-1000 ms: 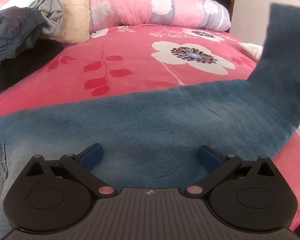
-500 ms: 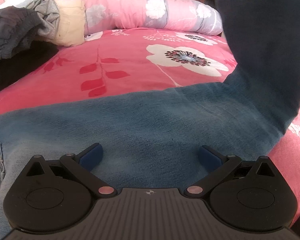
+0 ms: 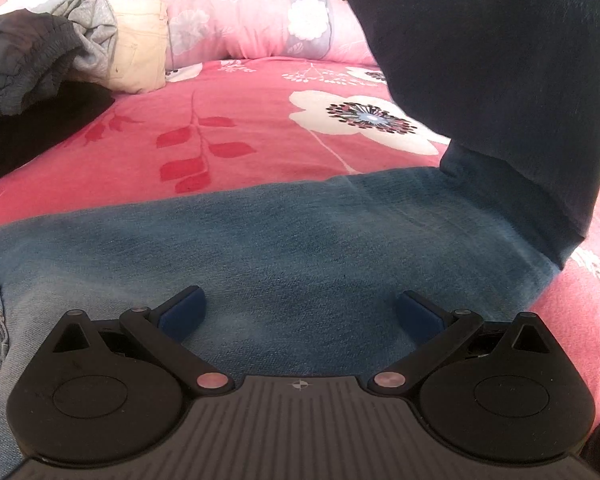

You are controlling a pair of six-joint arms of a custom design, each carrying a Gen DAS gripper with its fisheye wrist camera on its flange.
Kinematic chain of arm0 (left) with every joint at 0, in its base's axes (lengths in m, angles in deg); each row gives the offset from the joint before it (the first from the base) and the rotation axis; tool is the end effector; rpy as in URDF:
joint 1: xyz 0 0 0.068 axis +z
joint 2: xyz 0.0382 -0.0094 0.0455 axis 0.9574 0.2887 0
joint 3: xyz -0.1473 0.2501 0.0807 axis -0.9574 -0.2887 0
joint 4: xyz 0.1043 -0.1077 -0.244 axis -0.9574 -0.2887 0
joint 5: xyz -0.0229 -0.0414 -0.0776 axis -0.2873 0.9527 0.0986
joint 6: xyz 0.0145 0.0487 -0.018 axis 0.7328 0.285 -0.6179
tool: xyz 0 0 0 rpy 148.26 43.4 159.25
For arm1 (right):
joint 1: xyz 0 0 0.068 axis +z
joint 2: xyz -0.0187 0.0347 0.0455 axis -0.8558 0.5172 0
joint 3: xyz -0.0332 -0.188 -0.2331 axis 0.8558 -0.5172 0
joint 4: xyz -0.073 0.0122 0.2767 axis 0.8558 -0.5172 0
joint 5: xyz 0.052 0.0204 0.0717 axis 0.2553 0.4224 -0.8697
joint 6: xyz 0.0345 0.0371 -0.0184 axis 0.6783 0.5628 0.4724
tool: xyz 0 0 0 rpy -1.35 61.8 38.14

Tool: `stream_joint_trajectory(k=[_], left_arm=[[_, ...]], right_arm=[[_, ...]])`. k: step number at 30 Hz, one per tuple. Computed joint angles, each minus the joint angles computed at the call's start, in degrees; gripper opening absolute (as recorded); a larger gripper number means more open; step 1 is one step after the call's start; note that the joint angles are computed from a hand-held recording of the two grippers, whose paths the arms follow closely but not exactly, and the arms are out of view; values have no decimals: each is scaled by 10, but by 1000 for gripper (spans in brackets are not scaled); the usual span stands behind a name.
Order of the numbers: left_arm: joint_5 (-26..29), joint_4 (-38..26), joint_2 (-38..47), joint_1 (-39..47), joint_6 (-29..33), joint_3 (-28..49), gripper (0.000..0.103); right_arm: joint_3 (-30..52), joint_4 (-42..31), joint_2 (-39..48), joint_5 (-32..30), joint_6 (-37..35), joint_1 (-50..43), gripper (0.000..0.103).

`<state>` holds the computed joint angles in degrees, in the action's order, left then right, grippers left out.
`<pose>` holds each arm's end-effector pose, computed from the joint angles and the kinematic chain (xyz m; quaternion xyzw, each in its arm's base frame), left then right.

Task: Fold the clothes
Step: 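Lift the held leg hem and fold it toward the waist with the right gripper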

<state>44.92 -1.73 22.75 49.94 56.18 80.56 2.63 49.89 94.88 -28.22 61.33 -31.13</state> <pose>0.1421 -0.0567 0.2101 0.0645 0.9012 -0.0783 0.4213 0.1620 0.0930 0.3031 0.0981 0.7739 0.4547 0.4297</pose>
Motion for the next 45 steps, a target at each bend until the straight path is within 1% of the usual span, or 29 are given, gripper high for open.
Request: stream_joint_trajectory(k=[9, 19, 31, 45], left_arm=[[-1, -2, -3, -3, -2, 0, 103], [1, -3, -4, 0, 3, 0, 103], [4, -10, -1, 4, 7, 5, 103], [-5, -17, -5, -1, 5, 7, 103]], right_arm=[[0, -1, 5, 14, 8, 29, 6], [-7, 11, 11, 15, 21, 39, 6], [-9, 33, 24, -7, 30, 37, 6], [-6, 83, 63, -26, 50, 60, 6]])
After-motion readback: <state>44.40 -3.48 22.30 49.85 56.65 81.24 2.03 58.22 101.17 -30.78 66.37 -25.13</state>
